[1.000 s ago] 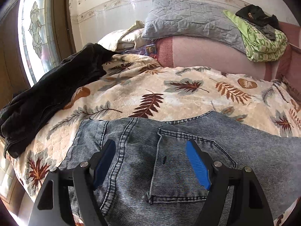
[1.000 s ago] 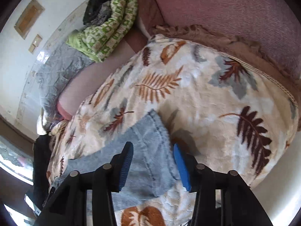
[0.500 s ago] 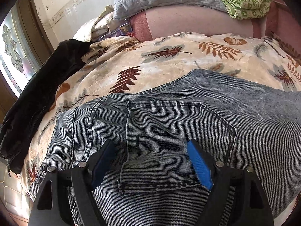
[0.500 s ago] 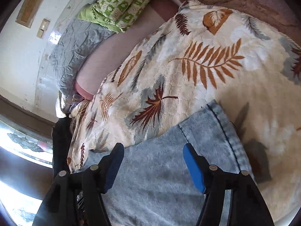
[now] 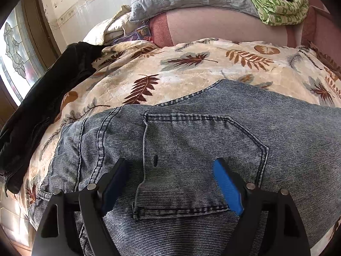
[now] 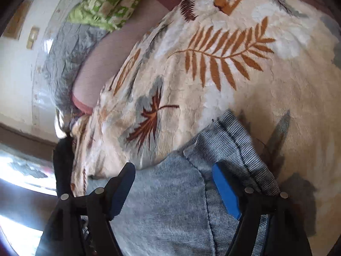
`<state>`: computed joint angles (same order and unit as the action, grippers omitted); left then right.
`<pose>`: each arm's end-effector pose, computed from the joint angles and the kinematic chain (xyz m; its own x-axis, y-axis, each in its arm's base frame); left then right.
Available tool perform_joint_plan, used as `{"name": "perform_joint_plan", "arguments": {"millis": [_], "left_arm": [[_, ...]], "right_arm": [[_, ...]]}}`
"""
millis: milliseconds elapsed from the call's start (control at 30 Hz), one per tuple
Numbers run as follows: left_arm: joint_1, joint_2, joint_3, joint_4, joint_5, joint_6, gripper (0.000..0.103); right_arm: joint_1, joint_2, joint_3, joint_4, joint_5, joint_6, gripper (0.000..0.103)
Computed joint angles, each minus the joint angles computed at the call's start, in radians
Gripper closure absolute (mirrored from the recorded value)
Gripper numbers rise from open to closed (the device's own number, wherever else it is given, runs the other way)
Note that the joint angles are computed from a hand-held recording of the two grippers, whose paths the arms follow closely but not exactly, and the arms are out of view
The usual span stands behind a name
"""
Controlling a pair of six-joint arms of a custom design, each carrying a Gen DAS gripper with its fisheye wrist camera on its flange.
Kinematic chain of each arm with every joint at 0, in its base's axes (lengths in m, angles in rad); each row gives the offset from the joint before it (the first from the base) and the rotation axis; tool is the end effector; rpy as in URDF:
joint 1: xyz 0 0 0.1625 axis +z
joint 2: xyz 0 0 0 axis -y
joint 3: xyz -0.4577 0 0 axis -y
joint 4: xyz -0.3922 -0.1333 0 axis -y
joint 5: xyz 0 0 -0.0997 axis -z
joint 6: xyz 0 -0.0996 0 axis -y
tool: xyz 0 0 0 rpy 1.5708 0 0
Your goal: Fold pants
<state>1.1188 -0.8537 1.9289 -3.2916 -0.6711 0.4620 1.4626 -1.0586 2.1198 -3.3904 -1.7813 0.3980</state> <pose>-0.0738 -0.6358 0.1730 -0.5295 0.1840 -0.8281 0.6534 0.7111 -0.2598 0.0519 -0.5639 0.2170 -0.8515 0.5088 -0.1267 0.4431 0.5690 -0.6928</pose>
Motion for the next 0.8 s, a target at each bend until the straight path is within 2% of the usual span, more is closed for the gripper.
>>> {"name": "perform_joint_plan", "arguments": {"millis": [33, 100, 167, 200, 233, 267, 333, 400, 467, 533, 600, 633, 700, 733, 800], "left_arm": [[0.0, 0.001, 0.001, -0.008, 0.0, 0.005, 0.02], [-0.001, 0.006, 0.001, -0.022, 0.005, 0.013, 0.02], [-0.002, 0.016, -0.001, -0.045, 0.013, 0.026, 0.019], [-0.002, 0.022, -0.002, -0.061, 0.016, 0.039, 0.018], [-0.002, 0.026, -0.001, -0.077, 0.016, 0.051, 0.018], [-0.001, 0.026, 0.001, -0.088, 0.012, 0.058, 0.018], [0.001, 0.014, 0.003, -0.067, -0.002, 0.045, 0.018], [0.002, -0.008, 0.011, -0.046, -0.026, 0.025, 0.018], [-0.011, -0.02, 0.025, -0.071, -0.033, 0.039, 0.018], [-0.033, -0.034, 0.055, -0.145, -0.04, 0.067, 0.018], [-0.053, -0.061, 0.09, -0.157, -0.064, 0.051, 0.018], [-0.065, -0.072, 0.105, -0.144, -0.071, 0.032, 0.018], [-0.085, -0.093, 0.125, -0.074, -0.09, -0.021, 0.018], [-0.096, -0.102, 0.131, -0.03, -0.096, -0.052, 0.018], [-0.12, -0.111, 0.15, 0.013, -0.106, -0.092, 0.018]], "right_arm": [[0.016, -0.009, -0.012, 0.034, -0.003, 0.0, 0.024], [0.041, -0.013, -0.019, 0.026, 0.034, -0.049, 0.024], [0.035, 0.0, -0.044, 0.043, 0.127, -0.084, 0.024], [0.031, 0.013, -0.074, 0.089, 0.132, -0.097, 0.023], [0.022, 0.033, -0.107, 0.151, 0.094, -0.102, 0.017], [0.0, 0.065, -0.126, 0.17, 0.076, -0.087, 0.017], [-0.011, 0.057, -0.093, 0.084, 0.119, -0.051, 0.017], [0.001, 0.02, -0.03, 0.006, 0.178, -0.063, 0.017], [0.035, -0.027, 0.073, -0.116, 0.15, -0.1, 0.017], [0.038, -0.074, 0.192, -0.215, 0.201, -0.106, 0.017], [0.011, -0.075, 0.295, -0.325, 0.285, -0.084, 0.016], [-0.006, -0.067, 0.322, -0.337, 0.309, -0.086, 0.013], [-0.045, -0.033, 0.331, -0.319, 0.271, -0.102, 0.012], [-0.076, -0.009, 0.34, -0.354, 0.292, -0.07, 0.017], [-0.117, -0.003, 0.379, -0.48, 0.4, -0.04, 0.017]]}}
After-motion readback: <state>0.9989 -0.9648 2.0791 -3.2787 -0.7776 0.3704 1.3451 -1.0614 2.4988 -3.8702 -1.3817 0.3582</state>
